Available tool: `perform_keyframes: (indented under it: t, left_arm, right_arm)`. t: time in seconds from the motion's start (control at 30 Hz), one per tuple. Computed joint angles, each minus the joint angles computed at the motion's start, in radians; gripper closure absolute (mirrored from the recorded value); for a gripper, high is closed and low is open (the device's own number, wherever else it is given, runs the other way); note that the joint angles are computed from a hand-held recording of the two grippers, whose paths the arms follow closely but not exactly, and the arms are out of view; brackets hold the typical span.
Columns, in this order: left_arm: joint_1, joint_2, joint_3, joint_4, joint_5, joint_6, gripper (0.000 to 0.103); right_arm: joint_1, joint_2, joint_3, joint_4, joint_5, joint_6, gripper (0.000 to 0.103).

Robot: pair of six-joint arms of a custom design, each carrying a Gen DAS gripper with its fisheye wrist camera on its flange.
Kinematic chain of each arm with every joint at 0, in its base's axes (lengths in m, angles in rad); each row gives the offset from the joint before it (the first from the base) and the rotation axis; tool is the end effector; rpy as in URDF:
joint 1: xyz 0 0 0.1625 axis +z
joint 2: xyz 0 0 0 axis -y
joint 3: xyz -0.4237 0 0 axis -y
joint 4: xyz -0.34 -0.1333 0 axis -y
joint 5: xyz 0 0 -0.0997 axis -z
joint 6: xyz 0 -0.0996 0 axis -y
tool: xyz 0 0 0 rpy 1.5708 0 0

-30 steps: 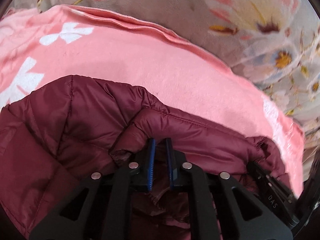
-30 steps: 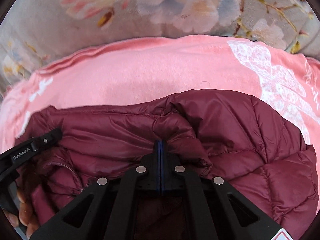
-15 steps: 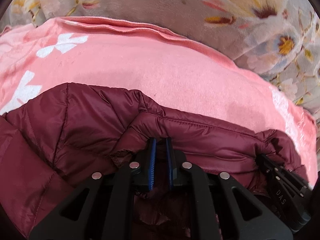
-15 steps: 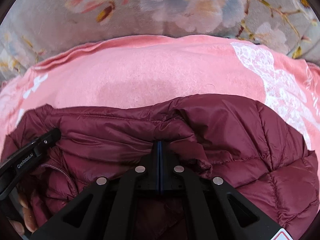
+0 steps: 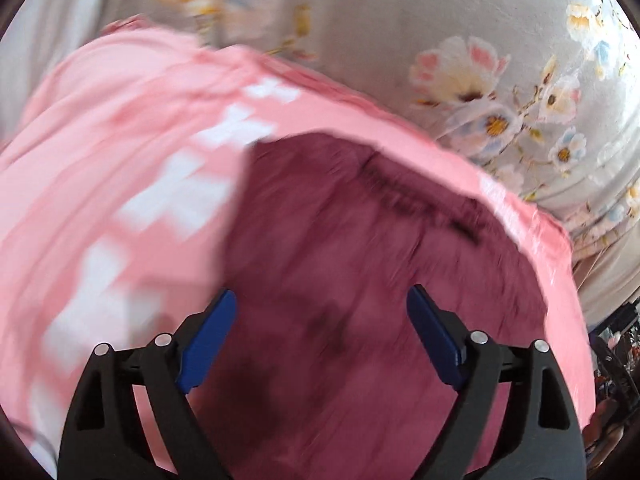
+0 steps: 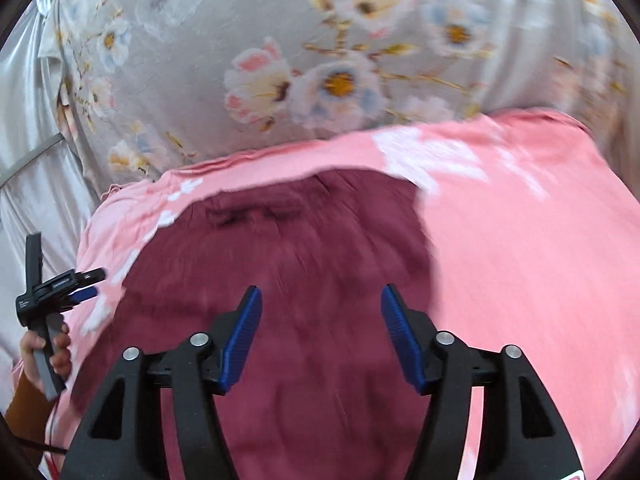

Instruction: Fold large clothes

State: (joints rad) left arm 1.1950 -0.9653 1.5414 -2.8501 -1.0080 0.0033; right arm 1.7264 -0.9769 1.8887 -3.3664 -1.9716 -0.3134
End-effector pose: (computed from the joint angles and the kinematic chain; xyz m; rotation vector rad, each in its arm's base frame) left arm -0.0676 -0.6794 0.3259 0.2130 2.5332 -1.0467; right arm 0.1831 -0.5578 0.2638 0.3416 -2.4475 1.1208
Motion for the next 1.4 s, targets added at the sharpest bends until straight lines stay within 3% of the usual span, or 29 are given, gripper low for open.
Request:
perform_keyframes:
  t: [0.1,0.23,0.33,0.47,0.5,0.53,0.57,0.6,0.67,0.7,0.77,0.97,1.17,1.3,1.4]
  left_arm:
    - [0.024,-0.129,0.167,0.015,0.016,-0.066,0.018]
    - [0.07,-0.23,0.302,0.046,-0.047,-0.174,0.018]
    - [0.079,-0.272,0.406,-0.032,-0.087,-0.2,0.018]
    - [0.072,-0.272,0.436,-0.064,-0.127,-0.21,0.019]
    - [0.069,-0.266,0.437,-0.071,-0.123,-0.219,0.025]
    - [0.066,-0.262,0.438,-0.078,-0.119,-0.221,0.033]
    - [0.068,-0.263,0.433,-0.056,-0.13,-0.232,0.052]
    - [0.069,-0.265,0.431,-0.039,-0.133,-0.25,0.065]
    - [0.066,-0.28,0.446,-0.04,-0.139,-0.277,0.079]
    - [0.06,-0.289,0.457,-0.045,-0.137,-0.288,0.089]
    - [0.045,-0.322,0.486,-0.052,-0.131,-0.295,0.095]
    - [-0.044,-0.476,0.603,-0.024,-0.113,-0.284,0.099]
    - [-0.183,-0.731,0.775,0.101,-0.047,-0.354,0.099]
    - [-0.3,-0.936,0.856,0.278,0.023,-0.479,0.099]
    - [-0.455,-1.109,0.887,0.442,0.111,-0.599,0.099]
  right_arm:
    - [-0.051,-0.114,0.205,-0.024,0.006,0.111,0.033]
    - [-0.124,-0.153,0.358,-0.1,0.047,0.23,0.033]
    - [-0.181,-0.154,0.426,-0.158,0.144,0.288,0.033]
    - [-0.189,-0.117,0.412,-0.205,0.199,0.308,0.032]
    - [-0.19,-0.108,0.399,-0.199,0.205,0.325,0.034]
    - [-0.186,-0.094,0.383,-0.199,0.202,0.338,0.044]
    - [-0.179,-0.081,0.366,-0.187,0.193,0.343,0.066]
    - [-0.181,-0.08,0.363,-0.176,0.201,0.35,0.074]
    - [-0.181,-0.076,0.378,-0.213,0.246,0.366,0.092]
    - [-0.182,-0.082,0.391,-0.23,0.262,0.363,0.094]
    - [-0.172,-0.097,0.431,-0.289,0.288,0.356,0.097]
    - [-0.097,-0.192,0.573,-0.393,0.258,0.311,0.098]
    - [0.039,-0.297,0.773,-0.508,0.117,0.303,0.098]
    - [0.171,-0.331,0.896,-0.615,-0.003,0.329,0.098]
    - [0.318,-0.379,0.913,-0.615,-0.123,0.353,0.099]
